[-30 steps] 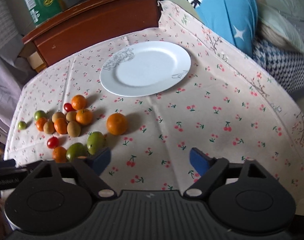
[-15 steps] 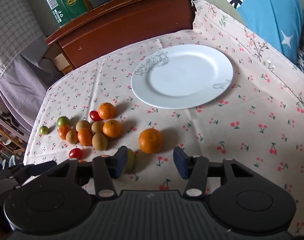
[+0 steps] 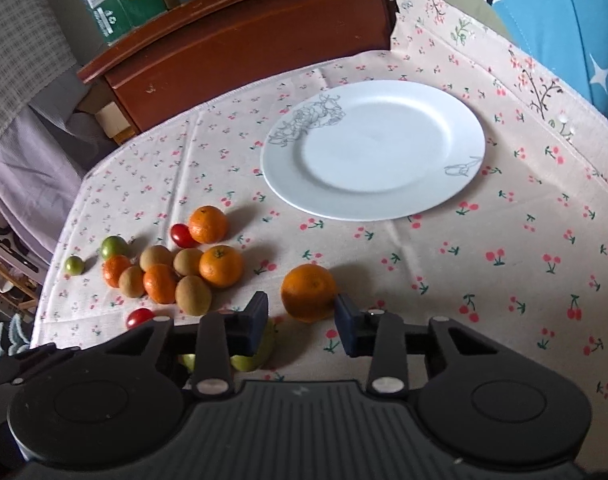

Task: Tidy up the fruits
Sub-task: 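Close the right gripper on the orange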

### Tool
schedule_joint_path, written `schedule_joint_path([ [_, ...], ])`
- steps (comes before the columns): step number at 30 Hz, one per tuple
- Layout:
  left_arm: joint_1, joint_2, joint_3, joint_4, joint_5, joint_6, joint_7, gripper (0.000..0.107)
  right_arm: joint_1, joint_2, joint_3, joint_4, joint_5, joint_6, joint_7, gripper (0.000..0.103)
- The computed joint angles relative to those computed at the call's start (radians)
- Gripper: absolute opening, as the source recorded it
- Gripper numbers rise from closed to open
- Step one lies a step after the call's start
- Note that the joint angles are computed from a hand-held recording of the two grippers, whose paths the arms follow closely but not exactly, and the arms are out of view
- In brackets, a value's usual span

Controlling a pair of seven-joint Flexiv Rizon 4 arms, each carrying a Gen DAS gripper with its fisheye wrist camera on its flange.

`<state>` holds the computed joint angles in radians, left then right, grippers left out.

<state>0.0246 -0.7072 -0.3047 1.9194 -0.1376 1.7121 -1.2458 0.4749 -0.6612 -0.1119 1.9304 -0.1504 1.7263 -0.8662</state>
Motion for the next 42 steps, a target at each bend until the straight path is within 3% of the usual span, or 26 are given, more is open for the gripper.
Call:
schedule_joint_path([
  [6,-0.025,-0.006,0.023,-0.009,0.019,0.019,0.016,0.04,-0.001,-0.01,0.001,-0.009,0.005,-0.009,0.013,0.031],
  [11,-0.002,-0.006,-0.002,-0.003,0.028,0.023,0.022,0.027,0.025,-0.012,-0.027,-0.004,0.005,0.001,0.015,0.031],
  [22,0.02,-0.002,-0.027,0.002,0.023,0.028,0.007,0.026,0.006,-0.011,-0.003,-0.004,0.012,0.023,0.0,0.03],
  [29,0.093,-0.002,-0.11,0.007,0.036,0.046,-0.014,0.026,-0.013,-0.006,0.022,-0.003,0.019,0.059,-0.029,0.027],
  [35,0.079,0.001,-0.083,0.002,0.028,0.032,-0.043,0.026,-0.024,-0.011,0.035,-0.009,0.029,0.055,-0.038,0.028],
  [42,0.065,0.002,-0.061,-0.002,0.017,0.022,-0.057,0.026,-0.04,-0.014,0.058,-0.013,0.028,0.052,-0.044,0.038],
])
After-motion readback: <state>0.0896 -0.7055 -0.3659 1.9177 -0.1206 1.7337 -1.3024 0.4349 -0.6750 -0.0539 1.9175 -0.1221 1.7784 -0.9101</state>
